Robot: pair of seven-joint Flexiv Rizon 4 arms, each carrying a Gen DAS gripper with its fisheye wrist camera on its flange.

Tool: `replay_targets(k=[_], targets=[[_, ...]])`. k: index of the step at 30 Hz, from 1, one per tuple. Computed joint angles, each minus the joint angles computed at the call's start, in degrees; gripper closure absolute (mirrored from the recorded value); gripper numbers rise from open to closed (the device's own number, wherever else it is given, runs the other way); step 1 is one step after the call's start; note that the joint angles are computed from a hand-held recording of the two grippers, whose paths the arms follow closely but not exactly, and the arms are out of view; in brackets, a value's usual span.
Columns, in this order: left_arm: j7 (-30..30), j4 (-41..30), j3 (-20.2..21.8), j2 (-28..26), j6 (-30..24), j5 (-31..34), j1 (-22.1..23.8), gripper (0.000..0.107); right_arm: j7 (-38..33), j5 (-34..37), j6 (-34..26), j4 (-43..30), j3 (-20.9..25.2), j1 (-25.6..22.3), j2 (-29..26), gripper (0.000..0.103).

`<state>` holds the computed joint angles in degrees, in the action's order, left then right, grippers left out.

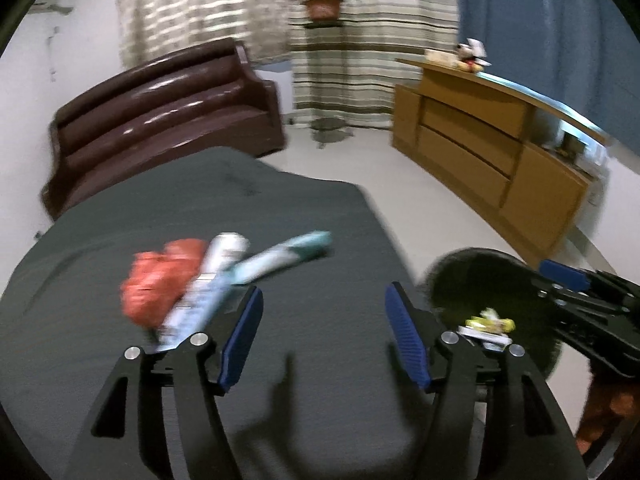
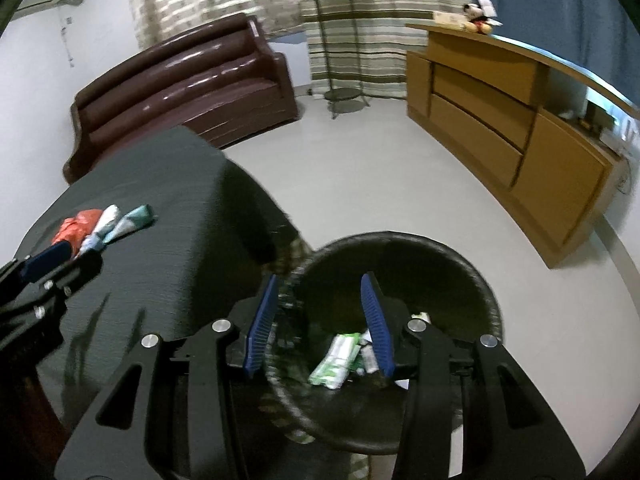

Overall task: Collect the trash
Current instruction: 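Move the left tool to the orange plastic bag and close on it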

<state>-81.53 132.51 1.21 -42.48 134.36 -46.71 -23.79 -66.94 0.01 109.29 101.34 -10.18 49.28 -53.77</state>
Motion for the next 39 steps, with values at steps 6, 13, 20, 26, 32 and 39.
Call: replay_targets(k=[6, 13, 20, 26, 32, 39], targets=[[-3.36, 4.75, 1.56, 1.67, 2.66, -2.16, 2.68, 0.041, -0.12, -2.13, -1.60, -2.54, 1.42, 1.25, -0.39, 0.061], [-5.99, 7.43, 2.33, 1.98, 2.91, 1.31, 7.60, 0.041, 0.89, -5.08, -4.37, -6.07, 2.52, 2.53, -1.35, 0.060], [-6.88, 6.88, 2.86, 1.13, 0.87, 9.98, 13.27, 0.038, 2.50, -8.52, -6.96, -9.33, 3.30, 3.33, -2.35, 0.060], [-7.80, 6.19, 2.87, 0.62, -0.03, 19.25, 18.07, 0.055, 4.03, -11.46, -9.10, -11.58, 4.44, 3.31, -3.32, 0.060], [-8.09, 6.07, 2.71, 0.33, 0.67, 25.80, 21.02, 0.069, 5.13, -13.88, -10.57, -12.37, 5.70, 2.96, -3.74, 0.060], [-9.98, 7.57, 2.86, 0.84, 2.54, 26.98, 21.73, 0.071, 6.28, -15.50, -11.07, -12.15, 6.22, 3.74, -3.58, 0.060]])
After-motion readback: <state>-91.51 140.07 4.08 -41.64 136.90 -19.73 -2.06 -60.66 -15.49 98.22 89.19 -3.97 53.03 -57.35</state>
